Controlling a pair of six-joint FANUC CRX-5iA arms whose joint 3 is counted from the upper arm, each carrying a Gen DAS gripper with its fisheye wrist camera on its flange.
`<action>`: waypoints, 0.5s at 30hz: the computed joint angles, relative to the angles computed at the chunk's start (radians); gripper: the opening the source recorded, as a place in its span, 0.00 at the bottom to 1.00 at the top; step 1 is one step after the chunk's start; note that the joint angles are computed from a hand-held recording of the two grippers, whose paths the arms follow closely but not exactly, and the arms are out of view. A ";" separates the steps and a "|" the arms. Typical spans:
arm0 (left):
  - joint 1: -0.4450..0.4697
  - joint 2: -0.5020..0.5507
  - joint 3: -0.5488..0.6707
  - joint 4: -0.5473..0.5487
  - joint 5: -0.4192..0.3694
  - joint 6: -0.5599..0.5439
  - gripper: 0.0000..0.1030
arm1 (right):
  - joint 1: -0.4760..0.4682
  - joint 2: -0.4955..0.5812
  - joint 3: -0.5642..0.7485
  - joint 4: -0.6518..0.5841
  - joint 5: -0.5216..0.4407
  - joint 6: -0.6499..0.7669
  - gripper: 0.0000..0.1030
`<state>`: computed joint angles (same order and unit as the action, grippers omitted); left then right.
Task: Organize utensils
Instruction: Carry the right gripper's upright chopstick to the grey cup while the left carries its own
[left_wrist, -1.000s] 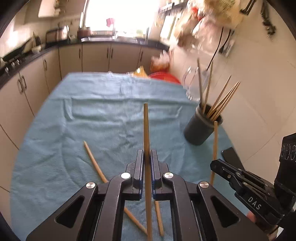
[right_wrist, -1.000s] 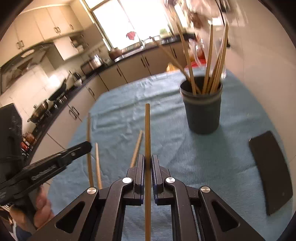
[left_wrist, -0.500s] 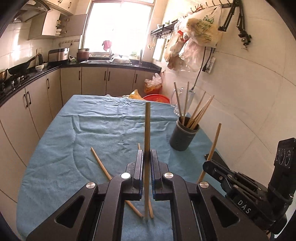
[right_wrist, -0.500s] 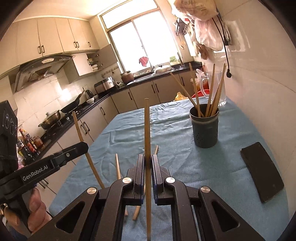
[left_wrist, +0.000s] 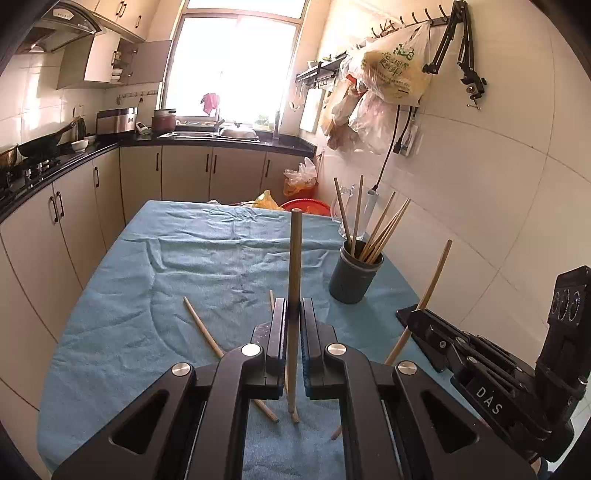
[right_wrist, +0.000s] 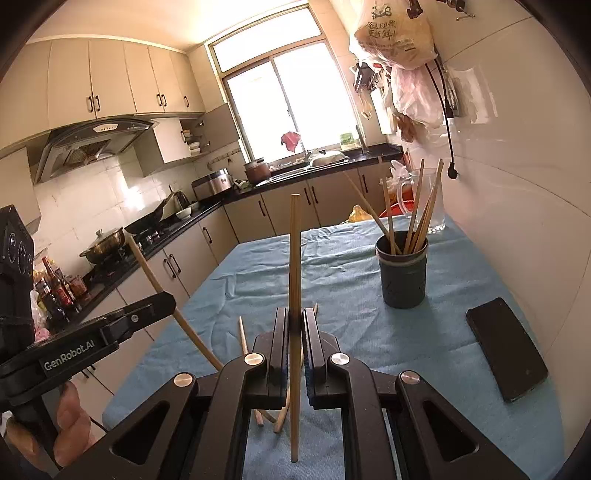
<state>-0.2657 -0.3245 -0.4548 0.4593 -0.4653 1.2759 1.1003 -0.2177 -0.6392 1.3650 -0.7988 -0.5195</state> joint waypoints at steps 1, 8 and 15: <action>0.002 -0.002 -0.002 0.009 -0.001 -0.008 0.06 | -0.003 -0.001 -0.001 0.002 0.000 -0.004 0.07; 0.000 -0.023 -0.012 0.036 0.007 -0.031 0.06 | -0.006 -0.020 -0.018 0.020 -0.029 -0.038 0.07; -0.006 -0.027 -0.015 0.045 0.003 -0.043 0.06 | -0.014 -0.036 -0.028 0.035 -0.051 -0.060 0.07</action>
<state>-0.2721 -0.3512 -0.4695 0.5042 -0.4620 1.2326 1.0868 -0.2537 -0.6673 1.4002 -0.8500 -0.5791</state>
